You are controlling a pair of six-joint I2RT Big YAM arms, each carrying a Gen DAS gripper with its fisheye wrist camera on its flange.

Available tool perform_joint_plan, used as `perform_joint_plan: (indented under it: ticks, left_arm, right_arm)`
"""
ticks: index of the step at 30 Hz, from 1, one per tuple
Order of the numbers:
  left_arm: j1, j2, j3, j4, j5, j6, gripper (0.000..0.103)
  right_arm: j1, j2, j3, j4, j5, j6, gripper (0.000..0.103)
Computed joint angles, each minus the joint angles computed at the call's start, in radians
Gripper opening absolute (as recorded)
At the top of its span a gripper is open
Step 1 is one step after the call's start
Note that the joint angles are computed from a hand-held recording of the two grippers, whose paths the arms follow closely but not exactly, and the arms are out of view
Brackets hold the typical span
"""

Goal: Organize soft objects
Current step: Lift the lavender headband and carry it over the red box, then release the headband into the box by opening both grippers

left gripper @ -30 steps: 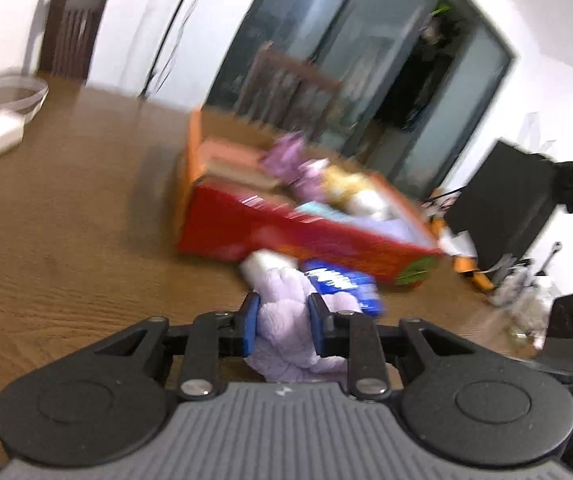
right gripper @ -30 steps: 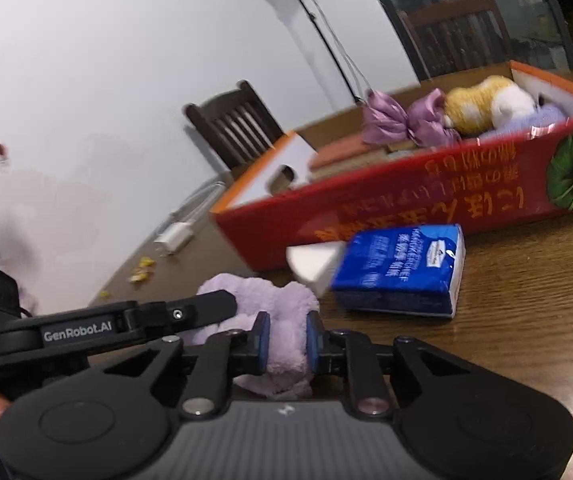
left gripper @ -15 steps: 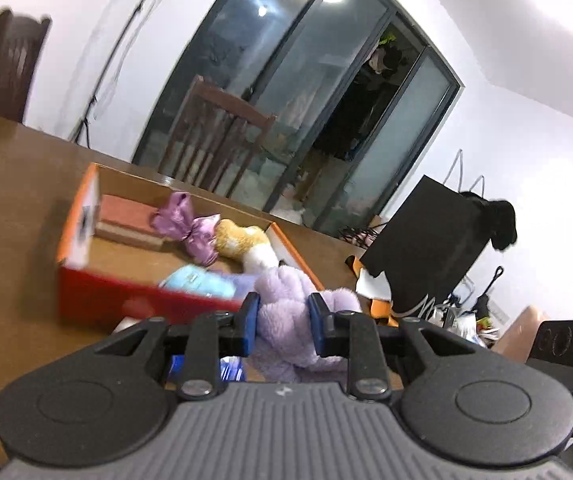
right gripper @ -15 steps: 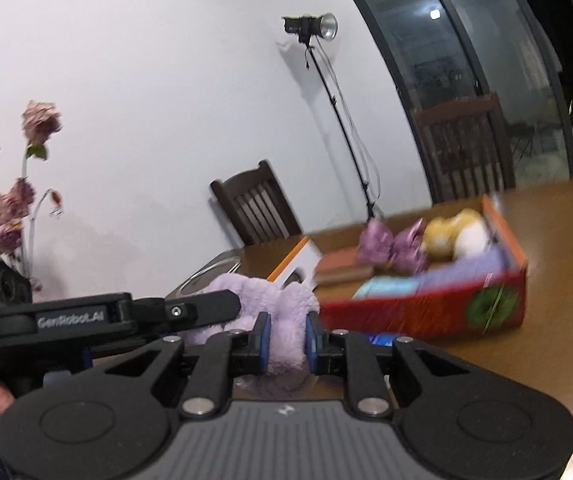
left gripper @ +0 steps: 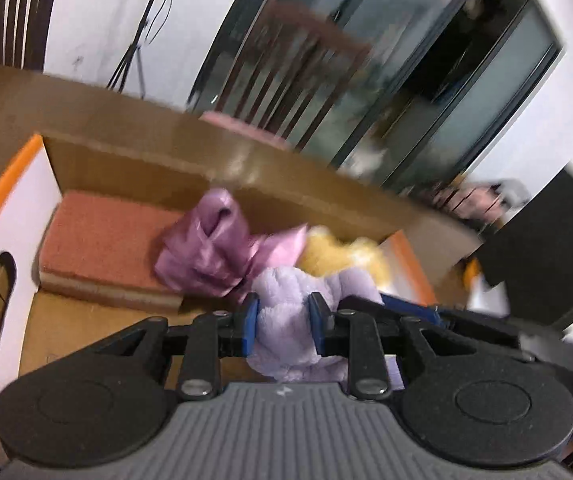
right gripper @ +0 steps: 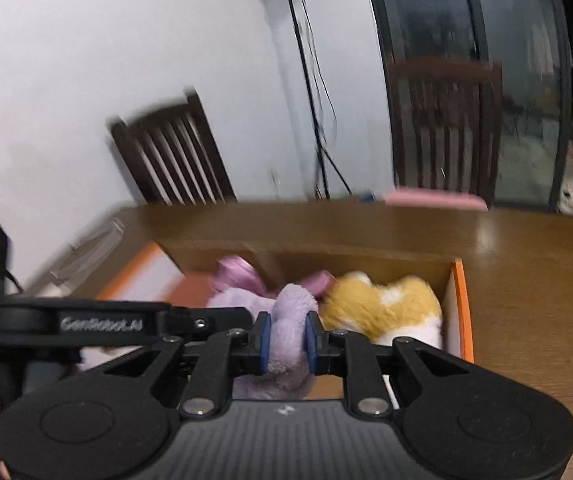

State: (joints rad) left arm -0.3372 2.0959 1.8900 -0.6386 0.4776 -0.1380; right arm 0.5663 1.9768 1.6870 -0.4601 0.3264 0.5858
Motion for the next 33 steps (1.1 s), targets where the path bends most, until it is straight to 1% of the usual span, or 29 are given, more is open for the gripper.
perform_joint_plan:
  ticks: [1, 2, 4, 5, 6, 7, 8, 9, 10, 11, 12, 13, 14, 16, 19, 21, 22, 25, 26, 28, 33]
  left_arm:
    - [-0.006, 0.023, 0.035, -0.047, -0.031, 0.015, 0.028]
    - [-0.007, 0.043, 0.062, -0.083, -0.043, 0.006, 0.029]
    - [-0.003, 0.065, 0.094, -0.128, -0.029, -0.002, 0.03]
    - [-0.003, 0.062, 0.09, -0.127, -0.029, 0.0, 0.033]
    - [-0.006, 0.057, 0.081, -0.122, -0.041, 0.004, 0.034]
    - [-0.008, 0.055, 0.075, -0.118, -0.051, 0.01, 0.037]
    - [-0.01, 0.059, 0.088, -0.143, -0.054, 0.021, 0.041]
    - [-0.009, 0.065, 0.103, -0.164, -0.055, 0.024, 0.045]
    - [-0.01, 0.071, 0.115, -0.174, -0.058, 0.026, 0.055]
    - [-0.007, 0.064, 0.108, -0.175, -0.063, 0.032, 0.064]
    - [-0.009, 0.058, 0.102, -0.161, -0.081, 0.033, 0.064]
    - [-0.009, 0.032, 0.068, -0.128, -0.1, 0.046, 0.064]
    - [-0.005, -0.003, 0.021, -0.088, -0.104, 0.074, 0.064]
    - [0.008, -0.066, -0.048, -0.048, -0.091, 0.102, 0.064]
    - [0.035, -0.17, -0.139, -0.016, -0.076, 0.14, 0.064]
    - [0.056, -0.252, -0.216, 0.03, -0.083, 0.171, 0.066]
    - [0.068, -0.294, -0.256, 0.054, -0.085, 0.187, 0.069]
    - [0.112, -0.413, -0.37, 0.114, -0.073, 0.24, 0.08]
    - [0.122, -0.441, -0.394, 0.12, -0.077, 0.256, 0.082]
    - [0.14, -0.499, -0.448, 0.139, -0.088, 0.276, 0.083]
    - [0.185, -0.661, -0.636, 0.251, -0.086, 0.323, 0.092]
  right_arm:
    - [-0.007, 0.022, 0.027, -0.038, -0.012, -0.002, 0.018]
    - [-0.014, 0.043, 0.052, -0.077, -0.029, 0.001, 0.018]
    - [-0.018, 0.061, 0.065, -0.107, -0.041, 0.013, 0.02]
    - [-0.02, 0.071, 0.075, -0.125, -0.048, 0.017, 0.021]
    - [-0.022, 0.071, 0.072, -0.125, -0.053, 0.02, 0.021]
    - [-0.025, 0.073, 0.08, -0.142, -0.061, 0.026, 0.021]
    - [-0.027, 0.088, 0.111, -0.184, -0.071, 0.02, 0.022]
    - [-0.027, 0.098, 0.127, -0.208, -0.078, 0.016, 0.023]
    - [-0.024, 0.105, 0.14, -0.224, -0.072, 0.009, 0.024]
    - [-0.018, 0.108, 0.15, -0.233, -0.048, -0.006, 0.027]
    - [-0.008, 0.106, 0.155, -0.247, -0.008, -0.015, 0.03]
    - [0.003, 0.099, 0.157, -0.263, 0.022, -0.02, 0.033]
    - [0.012, 0.083, 0.143, -0.258, 0.036, -0.025, 0.036]
    - [0.032, 0.035, 0.101, -0.23, 0.064, -0.038, 0.043]
    - [0.063, -0.058, 0.037, -0.208, 0.125, -0.045, 0.044]
    - [0.088, -0.133, -0.016, -0.189, 0.174, -0.05, 0.048]
    - [0.102, -0.168, -0.038, -0.184, 0.199, -0.05, 0.053]
    - [0.15, -0.256, -0.094, -0.177, 0.291, -0.039, 0.06]
    - [0.165, -0.277, -0.107, -0.176, 0.317, -0.034, 0.065]
    - [0.187, -0.304, -0.124, -0.173, 0.349, -0.017, 0.07]
    - [0.258, -0.356, -0.185, -0.136, 0.417, 0.01, 0.07]
